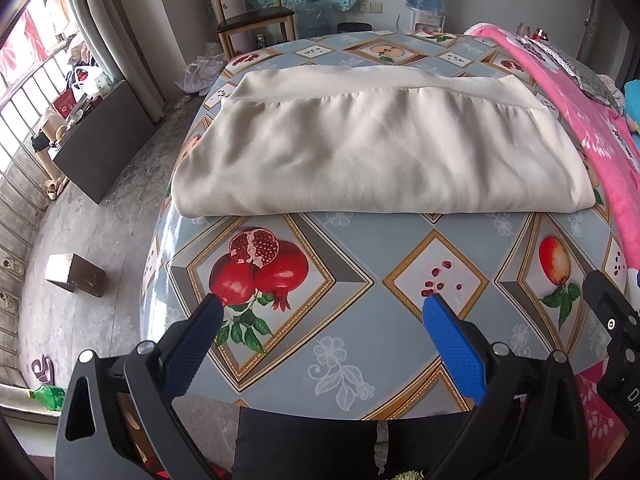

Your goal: Fold large clothes

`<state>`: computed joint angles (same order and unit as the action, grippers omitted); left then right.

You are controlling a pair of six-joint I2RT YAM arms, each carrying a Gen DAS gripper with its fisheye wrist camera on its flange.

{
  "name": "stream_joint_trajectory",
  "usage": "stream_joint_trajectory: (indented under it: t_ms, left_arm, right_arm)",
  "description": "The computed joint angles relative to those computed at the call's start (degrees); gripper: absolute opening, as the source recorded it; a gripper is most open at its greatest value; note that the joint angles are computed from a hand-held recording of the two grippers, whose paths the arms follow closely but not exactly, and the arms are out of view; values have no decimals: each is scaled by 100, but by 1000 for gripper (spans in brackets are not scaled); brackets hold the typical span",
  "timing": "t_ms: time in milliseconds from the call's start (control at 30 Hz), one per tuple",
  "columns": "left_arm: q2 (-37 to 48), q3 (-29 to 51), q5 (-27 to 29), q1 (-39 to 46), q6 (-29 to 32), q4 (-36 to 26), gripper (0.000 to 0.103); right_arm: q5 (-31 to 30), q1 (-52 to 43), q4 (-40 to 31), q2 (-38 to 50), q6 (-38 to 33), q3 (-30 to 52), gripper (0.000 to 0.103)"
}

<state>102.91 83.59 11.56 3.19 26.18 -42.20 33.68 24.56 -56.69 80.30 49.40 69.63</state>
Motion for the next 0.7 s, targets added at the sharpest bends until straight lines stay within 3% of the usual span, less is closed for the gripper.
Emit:
stream_joint_trajectory:
  t_ms: [700]
  left_arm:
    - [175,203,14,-10,-28,-204,98]
  right_arm:
    - [12,-2,10,28,-15,15,96]
